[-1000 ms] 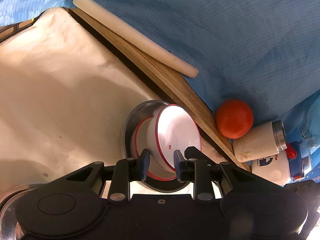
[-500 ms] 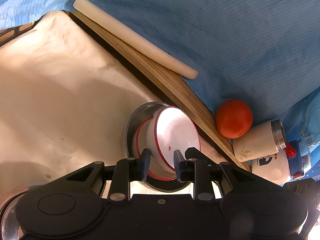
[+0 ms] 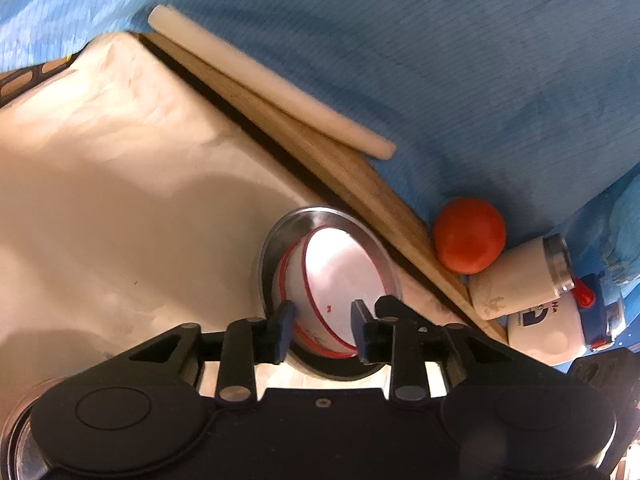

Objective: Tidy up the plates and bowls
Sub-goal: 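Lower the second white bowl into the first white bowl, then open both tools to release the second white bowl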

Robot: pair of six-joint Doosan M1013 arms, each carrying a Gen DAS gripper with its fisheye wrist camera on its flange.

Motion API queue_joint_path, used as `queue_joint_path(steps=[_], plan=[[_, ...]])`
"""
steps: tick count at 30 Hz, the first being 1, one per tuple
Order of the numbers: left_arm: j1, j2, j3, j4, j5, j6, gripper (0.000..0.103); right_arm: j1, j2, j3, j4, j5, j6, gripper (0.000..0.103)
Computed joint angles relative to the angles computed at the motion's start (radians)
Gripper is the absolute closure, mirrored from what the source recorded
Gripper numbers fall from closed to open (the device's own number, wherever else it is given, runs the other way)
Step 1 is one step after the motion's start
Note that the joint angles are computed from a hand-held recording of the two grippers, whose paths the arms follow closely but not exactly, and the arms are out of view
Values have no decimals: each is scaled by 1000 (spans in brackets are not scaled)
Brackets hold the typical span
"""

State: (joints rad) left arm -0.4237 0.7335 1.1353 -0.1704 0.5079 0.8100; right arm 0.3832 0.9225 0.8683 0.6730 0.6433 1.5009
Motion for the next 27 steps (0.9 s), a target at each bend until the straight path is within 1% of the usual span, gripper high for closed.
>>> queue_joint_path(steps=[7, 11, 14, 17, 19, 25, 27], plan=[[-1, 0, 2, 13, -3, 6, 70, -1, 2, -3, 6, 3, -5, 82], [-6, -2, 9, 67, -17, 8, 70, -2, 1, 1, 17, 2, -14, 79], [-9, -4, 15, 83, -30, 34, 69, -2, 0, 3, 19, 3, -18, 78], [-9, -8, 23, 59, -47, 80, 63, -3, -3, 8, 23, 0, -29, 74], [-9, -12, 30, 50, -62, 98, 56, -3, -7, 14, 30, -9, -37, 71], [-19, -31, 50, 133, -95, 77, 49, -2, -26, 39, 29, -37, -51, 60], [-20, -39, 59, 147, -112, 74, 45, -2, -38, 56, 28, -50, -49, 54]])
